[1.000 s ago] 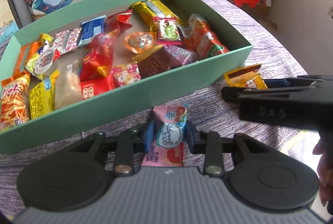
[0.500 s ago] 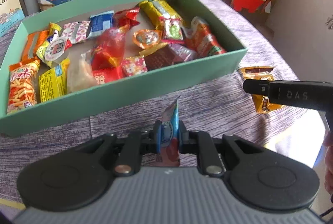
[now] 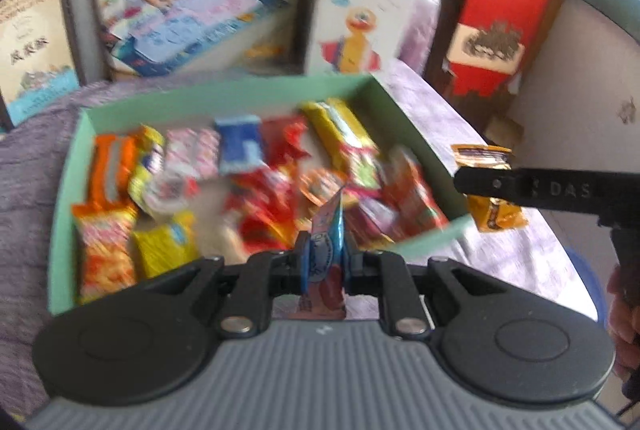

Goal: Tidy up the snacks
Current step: 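Carry the pink candy and yellow pack into the box and release both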

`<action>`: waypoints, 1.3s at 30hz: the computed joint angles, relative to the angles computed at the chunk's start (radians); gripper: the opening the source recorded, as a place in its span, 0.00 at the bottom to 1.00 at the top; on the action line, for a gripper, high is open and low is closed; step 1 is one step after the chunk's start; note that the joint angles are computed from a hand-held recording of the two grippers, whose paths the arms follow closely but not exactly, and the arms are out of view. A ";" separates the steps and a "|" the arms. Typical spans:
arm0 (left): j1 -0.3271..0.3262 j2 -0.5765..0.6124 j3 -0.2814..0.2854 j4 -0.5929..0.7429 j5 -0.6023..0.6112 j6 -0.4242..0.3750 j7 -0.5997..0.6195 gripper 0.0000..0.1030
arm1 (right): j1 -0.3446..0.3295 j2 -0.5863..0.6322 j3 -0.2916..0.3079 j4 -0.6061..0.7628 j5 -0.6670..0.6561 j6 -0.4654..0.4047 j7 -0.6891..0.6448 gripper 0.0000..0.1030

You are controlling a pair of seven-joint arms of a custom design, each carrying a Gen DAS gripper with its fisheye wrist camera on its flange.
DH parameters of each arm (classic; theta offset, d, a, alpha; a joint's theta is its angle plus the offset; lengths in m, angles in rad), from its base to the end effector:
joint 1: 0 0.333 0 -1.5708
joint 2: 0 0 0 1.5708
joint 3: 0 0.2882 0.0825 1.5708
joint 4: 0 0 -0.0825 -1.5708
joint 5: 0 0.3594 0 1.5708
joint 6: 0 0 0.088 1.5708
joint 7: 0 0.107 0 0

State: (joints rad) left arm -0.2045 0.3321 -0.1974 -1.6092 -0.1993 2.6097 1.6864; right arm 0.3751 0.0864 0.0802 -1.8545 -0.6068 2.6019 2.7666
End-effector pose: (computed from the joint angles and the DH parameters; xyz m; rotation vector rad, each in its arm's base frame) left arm 0.6260 -0.2422 0.4989 -1.5821 2.2562 -0.9529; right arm 0.5396 0.2755 0.5263 -1.4185 1.9707 -0.5592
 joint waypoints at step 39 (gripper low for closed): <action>-0.034 0.363 0.078 0.546 0.190 -0.234 -0.214 1.00 | 0.064 0.427 -0.089 0.529 0.243 -0.080 -0.264 1.00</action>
